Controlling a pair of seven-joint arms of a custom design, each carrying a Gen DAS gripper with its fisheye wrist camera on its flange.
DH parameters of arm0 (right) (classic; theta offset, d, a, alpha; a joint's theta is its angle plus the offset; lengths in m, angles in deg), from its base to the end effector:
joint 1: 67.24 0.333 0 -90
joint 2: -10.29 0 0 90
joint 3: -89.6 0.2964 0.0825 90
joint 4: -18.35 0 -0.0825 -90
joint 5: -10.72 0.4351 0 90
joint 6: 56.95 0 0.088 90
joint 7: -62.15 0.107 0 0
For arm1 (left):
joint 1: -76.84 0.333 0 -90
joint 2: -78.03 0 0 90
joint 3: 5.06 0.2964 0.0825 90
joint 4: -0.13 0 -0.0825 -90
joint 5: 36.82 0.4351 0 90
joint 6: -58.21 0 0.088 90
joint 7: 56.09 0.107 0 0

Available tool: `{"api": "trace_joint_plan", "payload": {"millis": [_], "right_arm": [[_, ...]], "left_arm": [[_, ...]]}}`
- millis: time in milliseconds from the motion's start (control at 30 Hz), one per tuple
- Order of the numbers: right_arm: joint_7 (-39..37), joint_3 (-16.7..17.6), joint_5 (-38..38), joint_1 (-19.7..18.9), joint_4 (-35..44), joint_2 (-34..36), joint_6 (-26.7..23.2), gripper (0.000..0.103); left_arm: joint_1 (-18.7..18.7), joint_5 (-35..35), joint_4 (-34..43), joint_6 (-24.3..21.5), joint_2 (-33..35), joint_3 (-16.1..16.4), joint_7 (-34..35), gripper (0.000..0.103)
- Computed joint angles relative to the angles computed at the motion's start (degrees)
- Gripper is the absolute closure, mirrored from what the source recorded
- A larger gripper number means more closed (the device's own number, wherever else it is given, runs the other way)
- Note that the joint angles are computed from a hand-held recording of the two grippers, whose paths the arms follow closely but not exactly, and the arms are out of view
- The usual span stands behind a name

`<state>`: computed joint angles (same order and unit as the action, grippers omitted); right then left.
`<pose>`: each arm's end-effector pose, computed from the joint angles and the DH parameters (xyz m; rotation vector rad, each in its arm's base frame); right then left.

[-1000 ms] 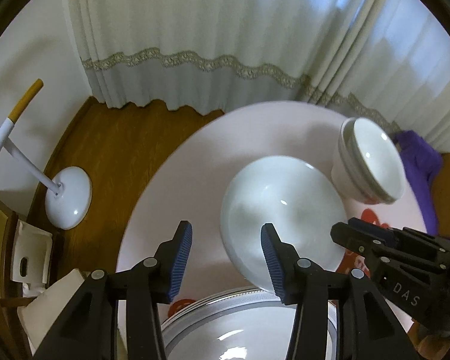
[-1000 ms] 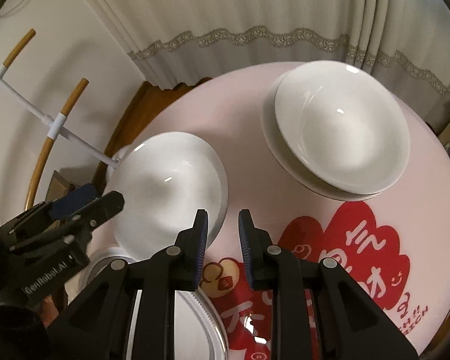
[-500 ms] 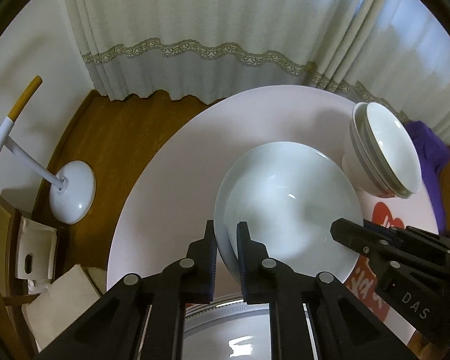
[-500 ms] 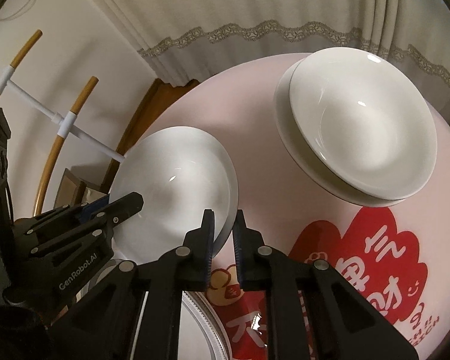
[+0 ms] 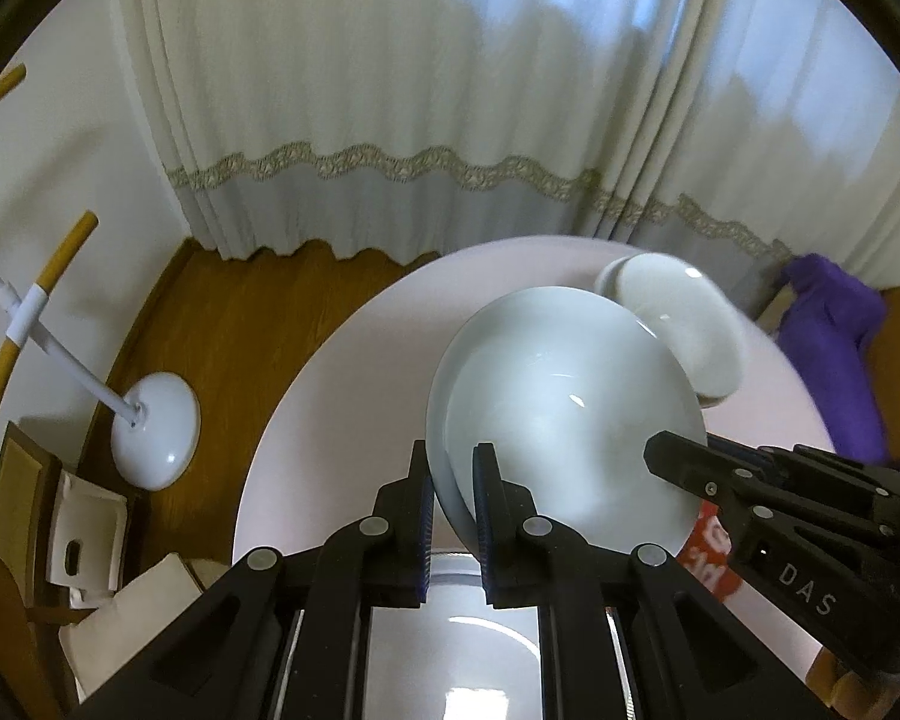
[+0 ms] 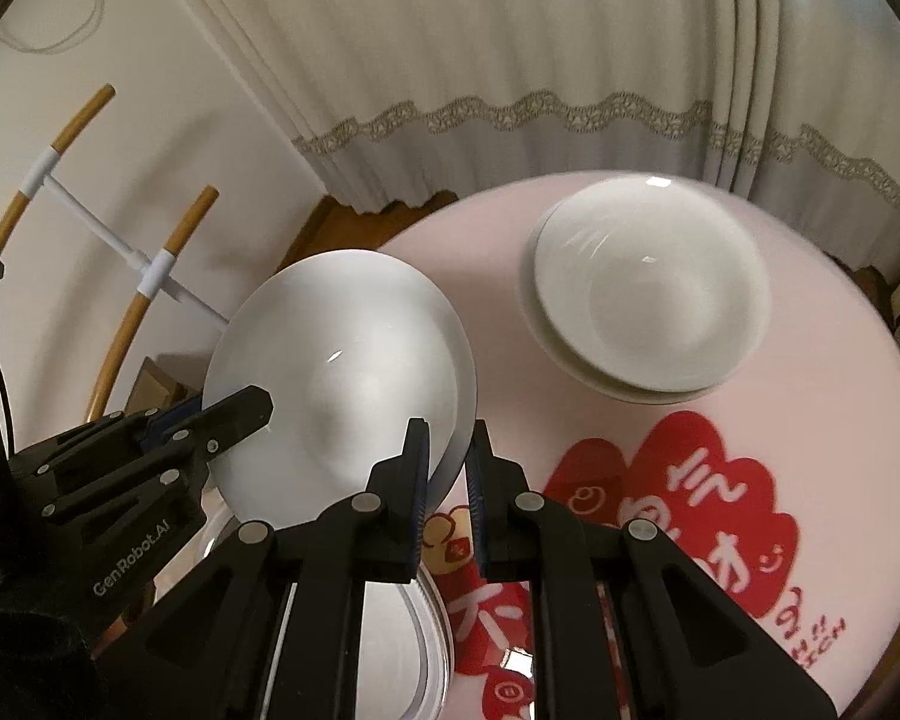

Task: Organize plates and bowls
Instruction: 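Carry the nested bowls with both grippers and lower them into the third bowl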

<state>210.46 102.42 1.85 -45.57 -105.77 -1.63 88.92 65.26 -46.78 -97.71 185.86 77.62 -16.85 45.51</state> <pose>0.4797 0.3384 0.5084 -1.5100 2.0569 -0.2017 0.5967 -0.2641 0.6077 -1.3986 2.4734 -0.7428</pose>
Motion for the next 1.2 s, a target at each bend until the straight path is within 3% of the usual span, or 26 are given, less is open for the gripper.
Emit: {"api": "trace_joint_plan", "payload": {"millis": [400,633,900,1200], "right_arm": [[2.21,2.27,-2.79,-2.44,-3.89,-10.11,-3.34,0.091],[1.59,2.75,-3.31,-5.2,-6.69,-15.07,-4.97,0.091],[0.29,2.02,-2.64,-8.64,-10.27,-16.84,-3.71,0.091],[-2.1,0.4,-1.2,-10.35,-12.0,-13.21,0.04,0.091]], "left_arm": [[-2.85,-5.81,-11.77,1.89,-15.19,2.71,4.38,0.094],[-5.62,-6.83,-13.11,2.65,-17.63,3.05,4.55,0.094],[-6.59,-6.56,-8.46,4.87,-10.45,1.47,4.78,0.094],[-5.63,-0.4,0.86,5.4,1.83,-2.0,0.2,0.094]]}}
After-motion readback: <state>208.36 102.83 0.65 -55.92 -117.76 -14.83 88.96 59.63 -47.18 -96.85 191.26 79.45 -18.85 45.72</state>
